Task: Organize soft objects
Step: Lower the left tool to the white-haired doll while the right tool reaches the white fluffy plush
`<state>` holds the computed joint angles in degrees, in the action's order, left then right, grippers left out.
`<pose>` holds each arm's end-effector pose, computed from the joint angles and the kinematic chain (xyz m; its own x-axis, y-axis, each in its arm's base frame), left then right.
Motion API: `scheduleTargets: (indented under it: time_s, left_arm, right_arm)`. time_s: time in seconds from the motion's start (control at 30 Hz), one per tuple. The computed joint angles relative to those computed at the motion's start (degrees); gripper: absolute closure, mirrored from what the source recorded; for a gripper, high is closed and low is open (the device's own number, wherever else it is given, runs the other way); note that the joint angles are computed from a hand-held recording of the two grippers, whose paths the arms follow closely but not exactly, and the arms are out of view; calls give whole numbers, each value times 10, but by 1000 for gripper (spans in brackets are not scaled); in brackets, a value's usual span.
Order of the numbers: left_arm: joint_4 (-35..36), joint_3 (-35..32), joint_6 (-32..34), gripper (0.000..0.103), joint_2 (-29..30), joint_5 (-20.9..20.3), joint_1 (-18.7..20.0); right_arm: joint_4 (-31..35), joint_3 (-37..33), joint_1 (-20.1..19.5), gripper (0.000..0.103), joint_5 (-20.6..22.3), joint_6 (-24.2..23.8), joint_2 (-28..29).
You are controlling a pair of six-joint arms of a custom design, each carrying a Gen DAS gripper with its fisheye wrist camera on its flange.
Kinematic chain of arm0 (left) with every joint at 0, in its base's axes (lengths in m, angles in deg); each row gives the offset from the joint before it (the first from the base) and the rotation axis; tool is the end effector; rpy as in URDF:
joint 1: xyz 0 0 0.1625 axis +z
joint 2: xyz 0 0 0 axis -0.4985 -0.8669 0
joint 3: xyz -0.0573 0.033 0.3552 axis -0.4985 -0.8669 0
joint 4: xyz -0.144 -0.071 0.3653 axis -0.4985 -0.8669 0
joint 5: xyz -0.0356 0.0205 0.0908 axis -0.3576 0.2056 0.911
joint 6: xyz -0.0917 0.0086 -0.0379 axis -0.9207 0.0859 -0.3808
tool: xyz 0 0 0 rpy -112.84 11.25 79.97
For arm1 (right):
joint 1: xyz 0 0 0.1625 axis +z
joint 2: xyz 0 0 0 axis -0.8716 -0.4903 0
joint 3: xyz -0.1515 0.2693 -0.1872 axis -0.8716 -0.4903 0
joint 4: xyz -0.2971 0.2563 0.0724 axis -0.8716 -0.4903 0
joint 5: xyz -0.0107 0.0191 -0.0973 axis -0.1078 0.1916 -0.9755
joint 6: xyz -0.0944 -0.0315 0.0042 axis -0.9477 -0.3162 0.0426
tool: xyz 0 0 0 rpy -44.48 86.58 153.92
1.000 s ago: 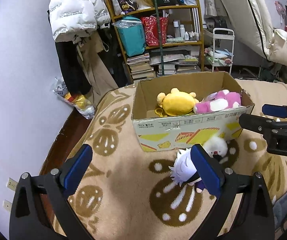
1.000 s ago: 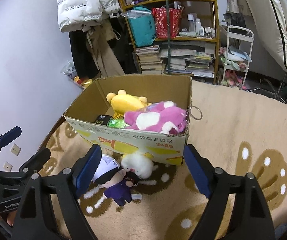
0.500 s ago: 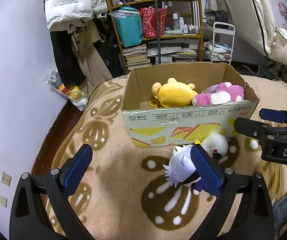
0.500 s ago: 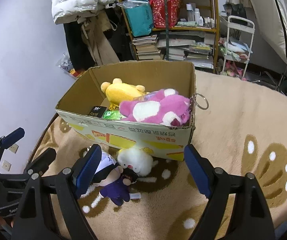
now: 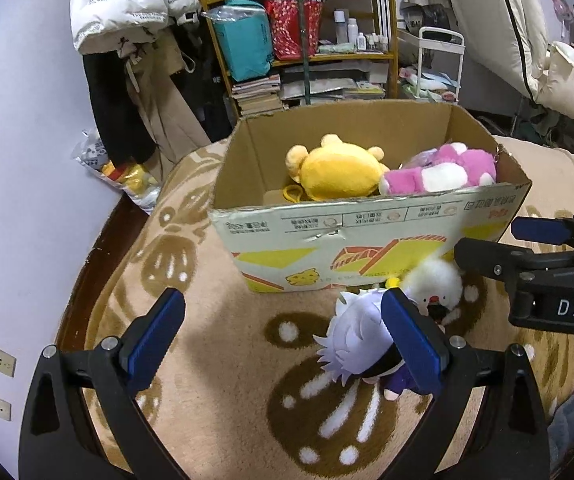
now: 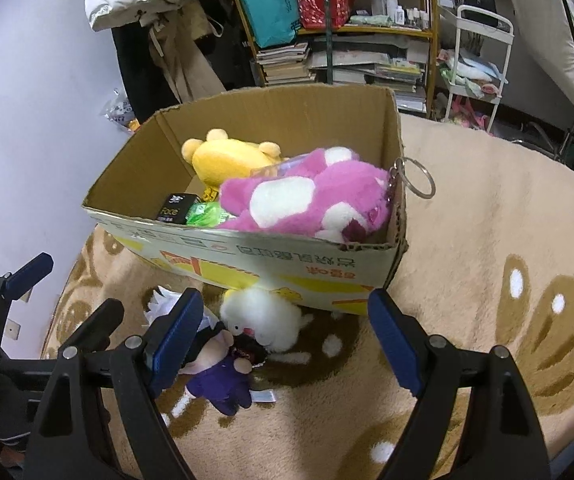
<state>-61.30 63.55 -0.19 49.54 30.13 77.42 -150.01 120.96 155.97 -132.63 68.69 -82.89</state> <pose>-0.3331 -0.6785 0.0825 -0.5506 0.2946 -0.7811 0.6765 0.7056 -0.2107 0.1450 -0.6791 0.2622 -0.8452 0.0523 0.5319 -0.2459 0.8456 -0.4738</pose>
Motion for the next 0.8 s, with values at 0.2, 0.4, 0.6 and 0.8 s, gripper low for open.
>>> scheduleTargets:
  time_s: [0.2, 0.4, 0.6, 0.8]
  left_arm:
    - [30, -23, -23, 6, 14, -9, 12]
    - [35, -32, -19, 6, 23, -12, 18]
    - [38, -35, -16, 6, 23, -34, 25]
    - [44, -36, -2, 6, 26, -31, 28]
  right_arm:
    - [28, -16, -8, 14, 2, 14, 10]
    - [61, -36, -12, 14, -2, 28, 23]
    - [97, -49, -20, 14, 8, 52, 29]
    - [127, -60, -26, 14, 11, 76, 38]
